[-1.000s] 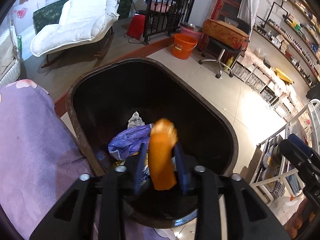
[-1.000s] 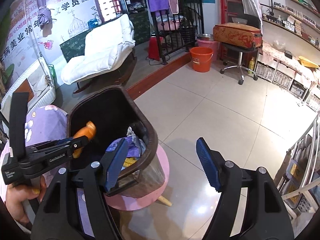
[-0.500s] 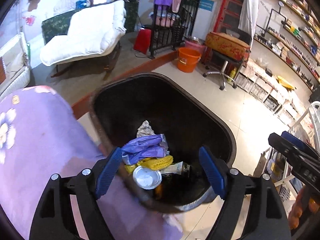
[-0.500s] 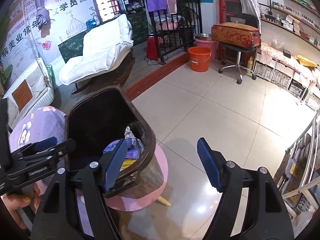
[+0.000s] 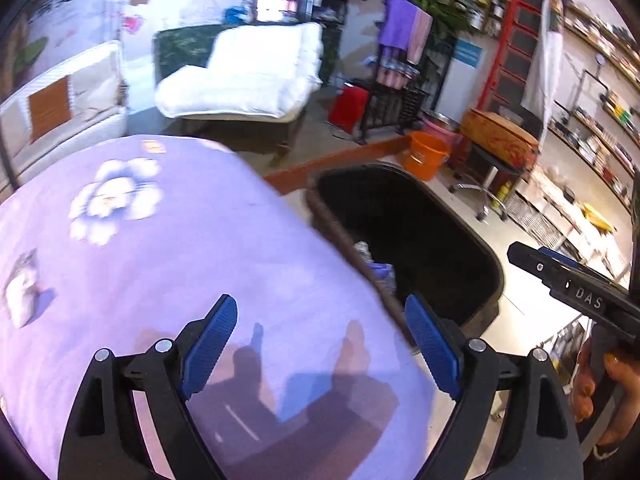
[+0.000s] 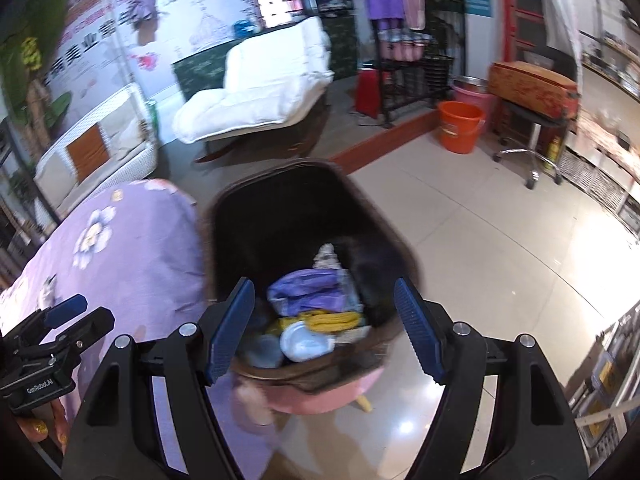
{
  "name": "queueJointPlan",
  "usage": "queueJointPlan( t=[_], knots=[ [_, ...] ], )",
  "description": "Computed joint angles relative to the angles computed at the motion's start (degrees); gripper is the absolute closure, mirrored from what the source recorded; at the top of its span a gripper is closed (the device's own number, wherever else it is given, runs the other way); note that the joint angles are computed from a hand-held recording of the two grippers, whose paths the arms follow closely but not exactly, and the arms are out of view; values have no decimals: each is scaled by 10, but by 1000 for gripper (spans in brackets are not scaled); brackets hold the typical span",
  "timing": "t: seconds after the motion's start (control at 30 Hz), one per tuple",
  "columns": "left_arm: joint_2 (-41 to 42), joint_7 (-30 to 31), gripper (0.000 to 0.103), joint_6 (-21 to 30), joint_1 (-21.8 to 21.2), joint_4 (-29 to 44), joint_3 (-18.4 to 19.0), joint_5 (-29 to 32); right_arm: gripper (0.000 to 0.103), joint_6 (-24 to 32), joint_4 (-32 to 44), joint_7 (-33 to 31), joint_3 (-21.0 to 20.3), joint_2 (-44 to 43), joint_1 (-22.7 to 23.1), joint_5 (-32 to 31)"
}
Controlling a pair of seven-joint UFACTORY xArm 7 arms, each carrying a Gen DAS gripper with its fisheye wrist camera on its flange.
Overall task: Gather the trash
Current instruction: 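Move both tools back over the table toward the white tissue and wrapper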
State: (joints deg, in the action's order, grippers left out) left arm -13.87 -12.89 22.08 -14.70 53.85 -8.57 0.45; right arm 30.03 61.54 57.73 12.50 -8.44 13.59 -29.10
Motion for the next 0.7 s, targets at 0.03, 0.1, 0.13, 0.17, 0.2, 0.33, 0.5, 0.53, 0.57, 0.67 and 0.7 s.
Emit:
queueJointPlan(
  t=[0.03, 0.1, 0.13, 0.17, 0.2, 0.33, 0.5, 0.53, 0.57, 0.67, 0.7],
  knots=[
    [-12, -24, 17, 0, 17, -10, -9, 28, 30, -6, 8, -11, 1, 9, 5, 7],
    [-41, -57, 17, 3, 42, -34, -17, 65, 30, -9, 25, -26, 3, 23, 14, 16],
    [-55, -72, 16, 11, 53, -43, -17, 74, 30, -15, 37, -44, 2, 35, 22, 28],
    [-70, -83, 16, 15, 60, -54, -13, 76, 30, -23, 53, -73, 2, 52, 33, 52],
    [-82, -90, 16, 17, 65, -63, -9, 75, 30, -26, 64, -87, 2, 64, 41, 65],
    [-129, -125, 16, 44, 110, -93, -5, 96, 30, -32, 140, -195, 4, 133, 81, 152],
    [-181, -153, 16, 85, 171, -125, 0, 141, 30, -14, 250, -287, 13, 225, 134, 213],
    [-192, -149, 16, 90, 176, -133, 10, 140, 30, -7, 275, -304, 15, 244, 143, 223],
    [-202, -145, 16, 93, 183, -142, 21, 139, 30, 7, 311, -325, 20, 271, 153, 235],
    [-223, -133, 16, 98, 202, -160, 40, 136, 30, 43, 397, -352, 18, 330, 190, 250],
    [-226, -129, 16, 99, 207, -163, 44, 135, 30, 63, 440, -368, 20, 360, 202, 257]
  ],
)
